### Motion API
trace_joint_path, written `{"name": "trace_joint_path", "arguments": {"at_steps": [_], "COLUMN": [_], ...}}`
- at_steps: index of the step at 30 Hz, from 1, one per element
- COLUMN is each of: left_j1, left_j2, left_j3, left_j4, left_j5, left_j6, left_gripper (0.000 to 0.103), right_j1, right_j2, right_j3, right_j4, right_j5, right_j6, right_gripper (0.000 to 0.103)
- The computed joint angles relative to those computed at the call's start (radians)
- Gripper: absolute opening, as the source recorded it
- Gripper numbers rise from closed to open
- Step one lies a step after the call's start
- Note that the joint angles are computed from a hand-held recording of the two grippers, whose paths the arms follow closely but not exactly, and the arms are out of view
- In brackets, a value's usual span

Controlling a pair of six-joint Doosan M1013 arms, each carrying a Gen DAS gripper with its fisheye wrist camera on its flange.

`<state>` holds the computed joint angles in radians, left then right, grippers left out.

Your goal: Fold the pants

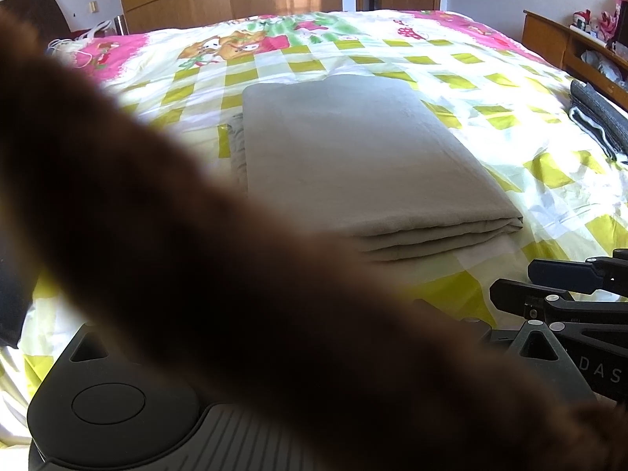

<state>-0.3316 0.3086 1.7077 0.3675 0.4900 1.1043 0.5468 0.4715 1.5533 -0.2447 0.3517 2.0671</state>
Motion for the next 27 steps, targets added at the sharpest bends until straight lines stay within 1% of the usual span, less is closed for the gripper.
{"name": "trace_joint_path", "arguments": {"at_steps": [5, 7, 9, 11, 15, 21, 24, 27], "left_j1": [-0.002, -0.007, -0.010, -0.010, -0.011, -0.010, -0.012, -0.015], "left_j2": [-0.004, -0.010, -0.017, -0.018, -0.018, -0.024, -0.028, -0.027], "left_j3": [0.004, 0.009, 0.013, 0.012, 0.010, 0.013, 0.016, 0.016], "left_j4": [0.027, 0.065, 0.102, 0.101, 0.092, 0.063, 0.069, 0.069], "left_j5": [-0.007, -0.013, -0.020, -0.020, -0.014, -0.010, -0.008, 0.003], "left_j6": [-0.024, -0.057, -0.094, -0.097, -0.087, -0.078, -0.079, -0.072], "left_gripper": [0.103, 0.102, 0.102, 0.103, 0.103, 0.103, 0.103, 0.103], "right_j1": [0.004, 0.007, 0.005, 0.003, 0.007, 0.008, 0.009, 0.007], "right_j2": [-0.009, -0.013, -0.014, -0.014, -0.019, -0.027, -0.027, -0.023], "right_j3": [0.009, 0.014, 0.014, 0.013, 0.019, 0.024, 0.021, 0.014], "right_j4": [-0.003, -0.041, -0.015, 0.006, -0.051, -0.052, -0.034, 0.012], "right_j5": [-0.024, -0.038, -0.040, -0.034, -0.040, -0.035, -0.019, 0.012], "right_j6": [-0.009, 0.023, 0.003, -0.010, 0.039, 0.044, 0.028, -0.012], "right_gripper": [0.050, 0.050, 0.050, 0.050, 0.052, 0.053, 0.053, 0.053]}}
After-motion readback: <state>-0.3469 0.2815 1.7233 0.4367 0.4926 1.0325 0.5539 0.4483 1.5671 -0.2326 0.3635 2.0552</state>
